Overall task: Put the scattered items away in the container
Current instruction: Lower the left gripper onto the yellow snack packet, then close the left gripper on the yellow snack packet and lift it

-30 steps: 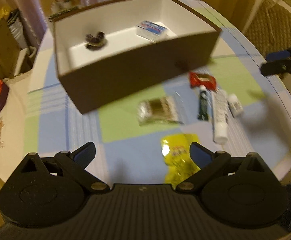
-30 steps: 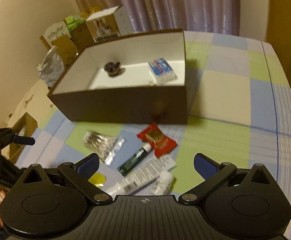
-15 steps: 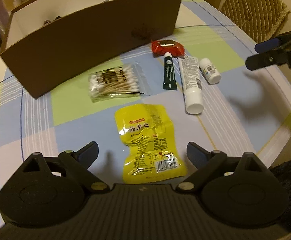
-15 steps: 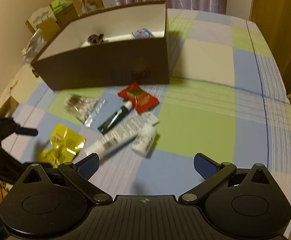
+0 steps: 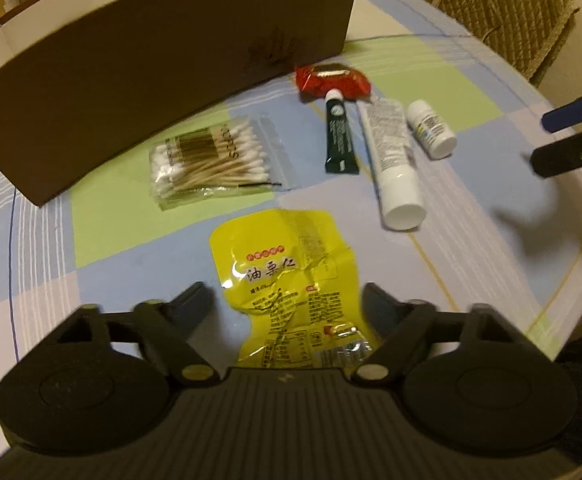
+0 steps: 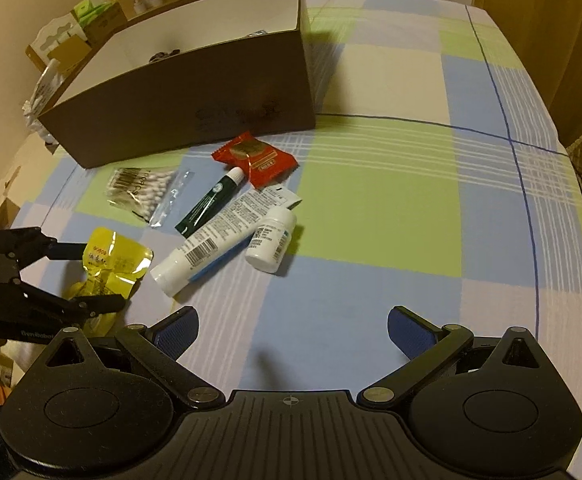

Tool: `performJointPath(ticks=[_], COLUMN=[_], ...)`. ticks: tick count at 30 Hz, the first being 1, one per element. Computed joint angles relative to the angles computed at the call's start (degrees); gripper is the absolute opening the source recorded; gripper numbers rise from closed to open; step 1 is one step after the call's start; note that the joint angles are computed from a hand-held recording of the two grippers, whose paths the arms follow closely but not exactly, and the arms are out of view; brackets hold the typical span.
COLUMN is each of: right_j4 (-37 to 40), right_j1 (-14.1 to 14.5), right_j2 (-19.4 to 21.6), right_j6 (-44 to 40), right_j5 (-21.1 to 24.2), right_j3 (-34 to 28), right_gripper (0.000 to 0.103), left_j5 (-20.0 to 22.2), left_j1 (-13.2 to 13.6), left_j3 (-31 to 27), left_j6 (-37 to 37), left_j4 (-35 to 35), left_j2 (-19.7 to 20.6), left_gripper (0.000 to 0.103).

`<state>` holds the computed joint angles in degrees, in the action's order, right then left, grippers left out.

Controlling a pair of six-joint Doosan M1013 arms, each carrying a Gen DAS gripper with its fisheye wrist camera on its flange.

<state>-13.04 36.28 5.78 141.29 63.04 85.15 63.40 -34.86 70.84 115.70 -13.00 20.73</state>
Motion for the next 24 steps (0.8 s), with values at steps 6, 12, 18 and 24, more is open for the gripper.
performJointPath(ticks=[6,12,18,24], right_j4=[-0.28,-0.65,-1.41,-3.91], right_j1=[0.09,0.24,0.1,0.35], right_j2=[0.95,2.71,3.73,4.4], right_j6=[-0.88,-2.07,-2.65,-1.26], right_j5=[-0.86,-1.89,-2.11,-1.87], right_j3=[-0.48,-1.56,-2.28,-2.62], right_gripper=[0.103,0.103,0.103,0.103], left_j5=[-2.41,-1.5,-1.61,-2.96], left_j1=[-0.18,1.23,2.0,2.65], left_j3=[1.76,1.3,1.1,0.39], left_j6=[2.34,1.11,0.59,1.18], left_j4=[-0.91,-3.05,-1.73,-1.44], left_j2=[-1.07,-1.43,-2.4,-2.96], left_gripper=[0.065,0.043,0.033,0.012])
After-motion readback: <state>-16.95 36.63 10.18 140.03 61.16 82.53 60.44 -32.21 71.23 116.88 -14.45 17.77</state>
